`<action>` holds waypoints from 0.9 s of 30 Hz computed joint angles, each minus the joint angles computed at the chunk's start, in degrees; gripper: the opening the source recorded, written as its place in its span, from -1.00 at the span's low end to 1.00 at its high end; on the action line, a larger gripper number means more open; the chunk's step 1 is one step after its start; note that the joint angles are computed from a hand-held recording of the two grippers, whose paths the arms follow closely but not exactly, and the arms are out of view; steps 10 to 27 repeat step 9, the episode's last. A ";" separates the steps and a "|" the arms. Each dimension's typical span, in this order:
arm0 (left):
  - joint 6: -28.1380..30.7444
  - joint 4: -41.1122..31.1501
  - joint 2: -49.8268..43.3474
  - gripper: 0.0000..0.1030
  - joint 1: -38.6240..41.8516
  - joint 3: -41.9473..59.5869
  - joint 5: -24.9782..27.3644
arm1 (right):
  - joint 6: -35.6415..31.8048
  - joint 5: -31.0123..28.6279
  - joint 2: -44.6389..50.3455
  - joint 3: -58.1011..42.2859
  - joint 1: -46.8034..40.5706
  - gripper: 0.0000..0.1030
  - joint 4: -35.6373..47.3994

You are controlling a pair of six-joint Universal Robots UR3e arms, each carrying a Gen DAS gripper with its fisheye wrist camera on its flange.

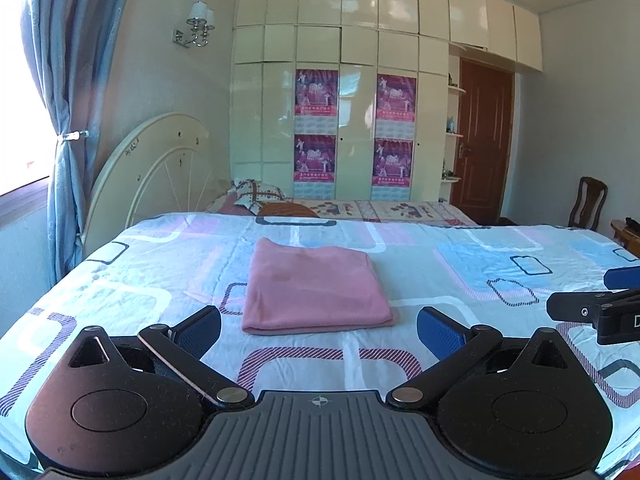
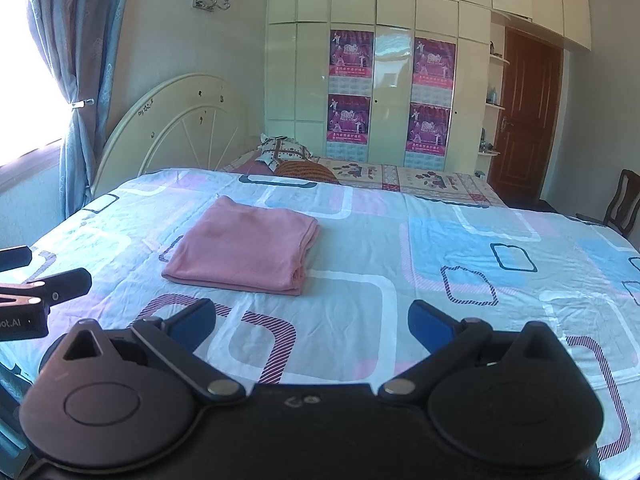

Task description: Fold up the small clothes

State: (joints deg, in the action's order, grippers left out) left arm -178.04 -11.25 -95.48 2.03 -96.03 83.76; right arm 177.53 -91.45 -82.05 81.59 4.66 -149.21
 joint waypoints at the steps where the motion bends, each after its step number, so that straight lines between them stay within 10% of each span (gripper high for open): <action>1: -0.07 0.25 0.00 0.99 0.09 -0.02 -0.12 | 0.01 0.06 0.04 -0.09 -0.02 0.99 0.06; 27: -0.51 0.20 -0.15 0.99 0.83 0.35 -1.64 | -0.41 0.64 -0.12 0.24 -0.43 0.99 -0.03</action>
